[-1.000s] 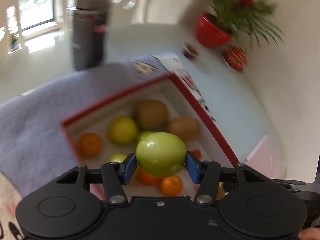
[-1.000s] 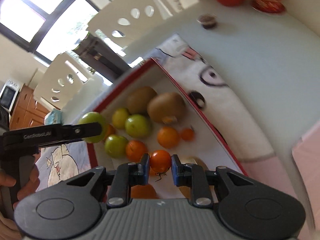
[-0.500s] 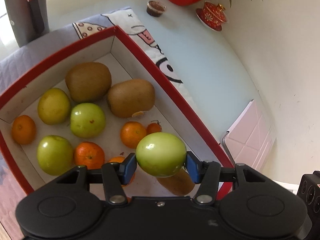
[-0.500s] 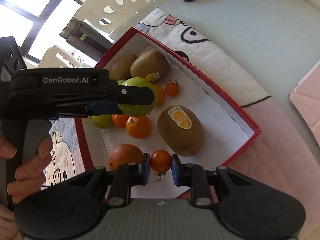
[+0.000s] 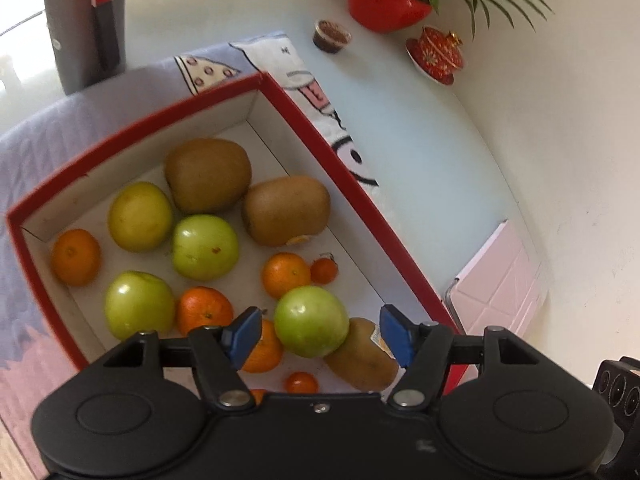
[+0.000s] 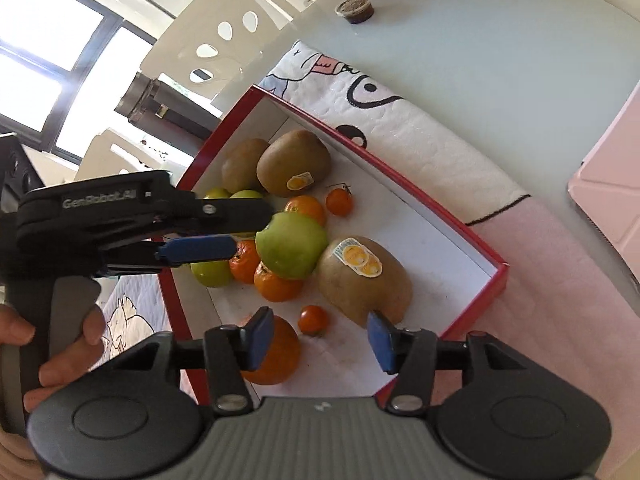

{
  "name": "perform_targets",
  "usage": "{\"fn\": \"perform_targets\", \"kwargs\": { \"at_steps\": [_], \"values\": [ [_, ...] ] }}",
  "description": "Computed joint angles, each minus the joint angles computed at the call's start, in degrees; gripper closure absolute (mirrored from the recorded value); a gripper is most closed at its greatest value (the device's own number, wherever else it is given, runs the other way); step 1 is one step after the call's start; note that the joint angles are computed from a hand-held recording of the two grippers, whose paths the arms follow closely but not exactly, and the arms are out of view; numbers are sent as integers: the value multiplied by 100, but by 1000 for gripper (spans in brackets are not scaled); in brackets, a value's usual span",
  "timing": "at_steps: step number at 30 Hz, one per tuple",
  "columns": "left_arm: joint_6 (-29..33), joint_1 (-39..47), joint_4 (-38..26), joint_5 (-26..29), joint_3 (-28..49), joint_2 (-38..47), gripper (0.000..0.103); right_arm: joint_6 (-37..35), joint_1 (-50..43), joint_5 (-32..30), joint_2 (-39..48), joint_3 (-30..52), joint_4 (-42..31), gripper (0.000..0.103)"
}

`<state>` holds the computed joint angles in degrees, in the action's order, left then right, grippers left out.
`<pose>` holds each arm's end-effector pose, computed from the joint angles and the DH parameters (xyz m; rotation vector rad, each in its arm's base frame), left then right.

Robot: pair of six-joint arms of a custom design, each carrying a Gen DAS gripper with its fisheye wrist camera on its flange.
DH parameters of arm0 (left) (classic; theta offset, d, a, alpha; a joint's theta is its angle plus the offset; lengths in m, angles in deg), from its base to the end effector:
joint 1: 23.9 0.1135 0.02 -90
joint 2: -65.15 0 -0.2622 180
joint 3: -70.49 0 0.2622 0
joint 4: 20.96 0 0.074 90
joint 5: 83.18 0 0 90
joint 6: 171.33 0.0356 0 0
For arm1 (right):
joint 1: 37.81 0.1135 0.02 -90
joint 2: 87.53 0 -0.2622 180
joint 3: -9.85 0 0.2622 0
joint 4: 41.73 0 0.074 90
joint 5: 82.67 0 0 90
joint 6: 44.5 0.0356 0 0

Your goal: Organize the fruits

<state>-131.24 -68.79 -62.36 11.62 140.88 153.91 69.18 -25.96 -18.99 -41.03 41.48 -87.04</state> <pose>0.2234 -0.2267 0.1984 -0.0902 2.7751 -0.6308 0.1393 0.0453 0.1445 0.1099 2.6743 0.8118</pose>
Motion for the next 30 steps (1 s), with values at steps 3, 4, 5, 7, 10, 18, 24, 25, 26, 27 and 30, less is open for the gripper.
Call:
{"fn": "perform_targets", "kwargs": {
  "at_steps": [3, 4, 5, 7, 10, 18, 24, 25, 26, 27, 30],
  "values": [
    [-39, 16, -243, -246, -58, -316, 25, 120, 102, 121, -183, 153, -255, 36],
    [-64, 36, -343, -344, -97, -469, 24, 144, 171, 194, -231, 222, -334, 33],
    [-107, 24, -457, -475, -95, -578, 24, 176, 295, 318, -280, 327, -444, 28],
    [-164, -42, -844, -912, -78, -877, 23, 246, 618, 631, -358, 554, -646, 20],
    [-316, -240, -1654, -1681, 83, -1231, 22, 430, 1316, 1224, -294, 927, -857, 13],
    [-1462, -859, -3276, -2626, 22, -1848, 22, 1025, 3368, 2988, 741, 1838, -1295, 9],
    [-2790, -1875, -3974, -2943, -236, -1991, 22, 1708, 4127, 3303, 982, 1695, -1122, 9],
    [-3002, -2022, -4039, -2979, -286, -2005, 22, 1777, 4228, 3347, 1021, 1669, -1105, 9],
    [-3193, -2167, -4095, -3013, -338, -2038, 22, 1854, 4330, 3382, 1053, 1661, -1111, 9],
    [-3377, -2293, -4136, -3049, -393, -2073, 22, 1926, 4407, 3395, 1083, 1633, -1094, 9],
    [-3807, -2551, -4224, -3149, -479, -2046, 22, 2051, 4520, 3331, 1141, 1568, -1054, 9]
  ]
}}
